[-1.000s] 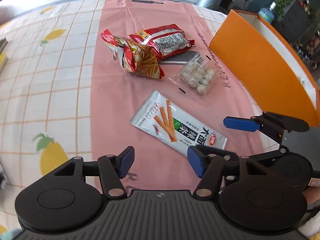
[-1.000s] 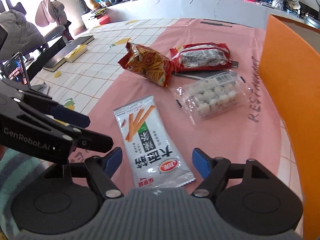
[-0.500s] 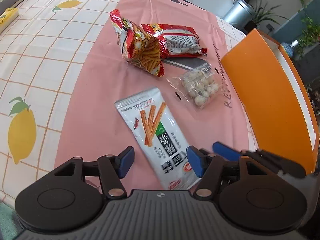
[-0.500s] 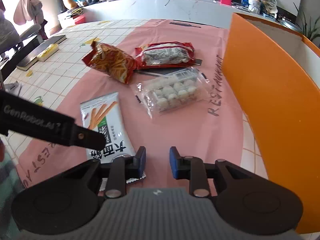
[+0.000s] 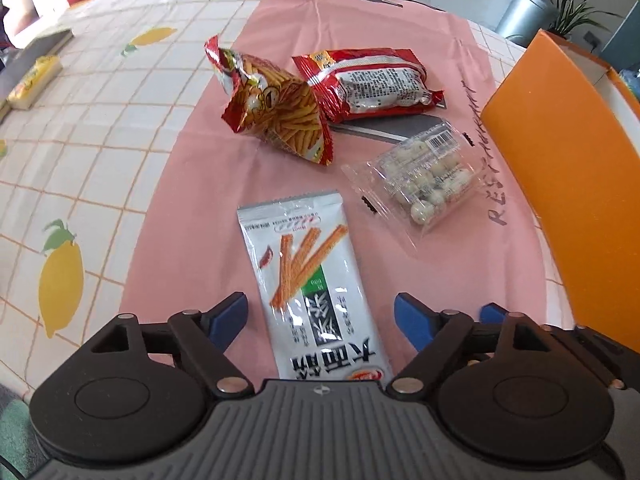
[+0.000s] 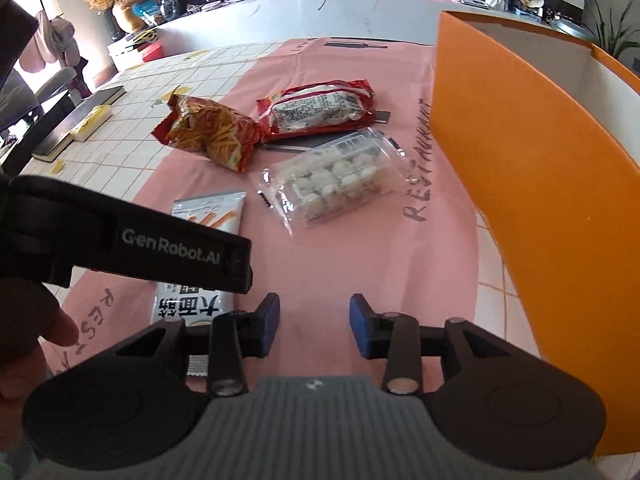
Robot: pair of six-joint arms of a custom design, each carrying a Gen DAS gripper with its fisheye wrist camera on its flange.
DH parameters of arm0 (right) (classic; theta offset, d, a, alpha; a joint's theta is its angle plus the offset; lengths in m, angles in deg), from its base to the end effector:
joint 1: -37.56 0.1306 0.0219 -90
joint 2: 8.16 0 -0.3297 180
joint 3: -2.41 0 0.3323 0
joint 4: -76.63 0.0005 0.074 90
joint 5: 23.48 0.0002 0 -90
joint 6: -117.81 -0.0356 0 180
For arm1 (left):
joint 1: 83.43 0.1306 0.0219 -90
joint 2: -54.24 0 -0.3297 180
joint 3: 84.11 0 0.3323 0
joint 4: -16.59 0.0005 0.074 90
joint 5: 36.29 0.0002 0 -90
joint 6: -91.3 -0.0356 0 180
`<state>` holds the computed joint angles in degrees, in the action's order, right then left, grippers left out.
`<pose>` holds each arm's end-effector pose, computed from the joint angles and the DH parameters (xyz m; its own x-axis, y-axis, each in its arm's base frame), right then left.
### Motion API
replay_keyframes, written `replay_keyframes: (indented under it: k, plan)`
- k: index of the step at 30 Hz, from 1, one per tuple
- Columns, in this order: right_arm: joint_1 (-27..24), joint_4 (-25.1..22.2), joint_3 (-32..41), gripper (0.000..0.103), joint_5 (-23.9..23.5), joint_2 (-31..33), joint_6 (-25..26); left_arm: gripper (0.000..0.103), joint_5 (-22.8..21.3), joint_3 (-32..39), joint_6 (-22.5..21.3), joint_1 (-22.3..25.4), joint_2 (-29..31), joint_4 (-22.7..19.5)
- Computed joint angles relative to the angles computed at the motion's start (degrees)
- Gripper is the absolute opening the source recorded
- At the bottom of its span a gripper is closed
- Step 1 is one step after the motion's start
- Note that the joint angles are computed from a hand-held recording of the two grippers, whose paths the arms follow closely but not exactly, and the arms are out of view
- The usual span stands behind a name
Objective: Organize snacks
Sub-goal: 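Move the left tool to the white stick-snack packet while the right tool approaches the clear ball tray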
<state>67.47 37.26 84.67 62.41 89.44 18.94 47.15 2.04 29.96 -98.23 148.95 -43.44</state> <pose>0.3882 0.2257 0.2800 -0.7813 -0.2720 -0.5618 -0.4178 0.8966 0.1469 0.4044 -0.1032 0.3078 -0.8922 -0.2571 -0.3713 -0.2444 0.9662 -0.0817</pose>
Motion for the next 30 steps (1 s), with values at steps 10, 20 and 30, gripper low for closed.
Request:
replay_keyframes:
  k: [10, 20, 30]
  plan:
    - [-0.1, 5.4, -0.1, 0.051, 5.1, 0.4, -5.9, 0.064, -0.4, -3.3, -6.6, 3.4, -2.1, 5.8]
    - [0.7, 3.5, 9.5, 0.092, 4.7, 7.5, -19.2, 0.063, 1.8, -4.9, -10.6, 8.1, -2.9, 9.5]
    - [3.1, -4.6, 20.2, 0.093, 11.9, 16.4, -24.3, 0.063, 5.0, -7.1, -13.5, 10.0, -4.2, 13.0]
